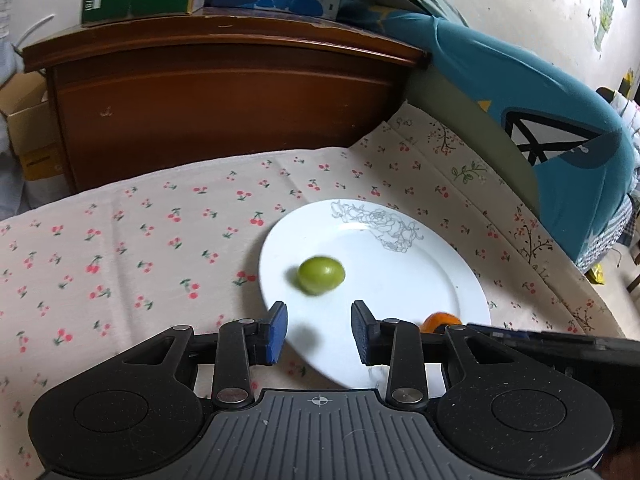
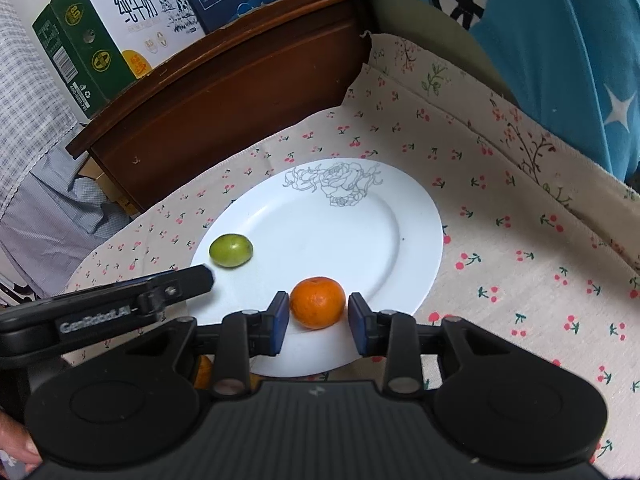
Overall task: Organize fruits
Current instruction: 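Open the left tool onto the plate while the right tool releases the mandarin, then move both tools back over the fruit pile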
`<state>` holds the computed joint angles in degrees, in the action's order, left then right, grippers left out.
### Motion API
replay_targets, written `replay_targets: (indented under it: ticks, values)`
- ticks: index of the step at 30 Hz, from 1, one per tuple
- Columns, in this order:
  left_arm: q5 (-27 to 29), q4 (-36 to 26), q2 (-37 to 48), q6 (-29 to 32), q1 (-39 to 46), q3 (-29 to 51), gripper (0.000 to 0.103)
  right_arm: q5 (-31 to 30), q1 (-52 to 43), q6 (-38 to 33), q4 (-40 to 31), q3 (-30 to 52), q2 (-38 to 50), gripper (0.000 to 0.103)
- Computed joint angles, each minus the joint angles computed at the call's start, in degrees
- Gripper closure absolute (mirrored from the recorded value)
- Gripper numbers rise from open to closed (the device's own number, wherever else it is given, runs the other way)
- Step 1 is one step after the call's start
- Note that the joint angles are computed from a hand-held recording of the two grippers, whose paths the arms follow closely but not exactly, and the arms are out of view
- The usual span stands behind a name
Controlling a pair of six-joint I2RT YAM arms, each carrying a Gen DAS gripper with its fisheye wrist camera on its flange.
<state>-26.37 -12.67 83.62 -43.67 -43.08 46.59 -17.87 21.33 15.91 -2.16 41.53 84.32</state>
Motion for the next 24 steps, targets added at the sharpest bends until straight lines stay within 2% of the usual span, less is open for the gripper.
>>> replay_targets:
  ticks: [8, 13, 17, 20, 24]
  values:
    - [-3.61, -7.37, -1.82, -0.57, -3.75, -0.53, 0.069, -2.42, -1.89, -0.85, -1.31, -1.11, -2.57, 0.069]
    - [-3.85, -6.49, -0.71, -0.29, -4.46, -1.46, 0.068, -2.77, -1.95, -1.64, -3.31, -2.75, -6.05, 0.069]
    - [-4.04, -8.29, -1.3, -1.4, -5.04, -1.09, 0.068, -5.42, -1.75, -2.36, -6.0, -3.97, -9.3, 0.069]
    - [-5.29, -10.04, -2.1, -2.9, -5.98, -1.37, 0.068, -8.46, -1.2, -2.41, -7.34, -3.92, -8.72, 0.069]
    - [-5.39, -11.44, -3.95, -4.77, -6.52, -2.48, 0.068, -8.25, 0.93, -1.78, -7.01, -3.91, -6.77, 0.069]
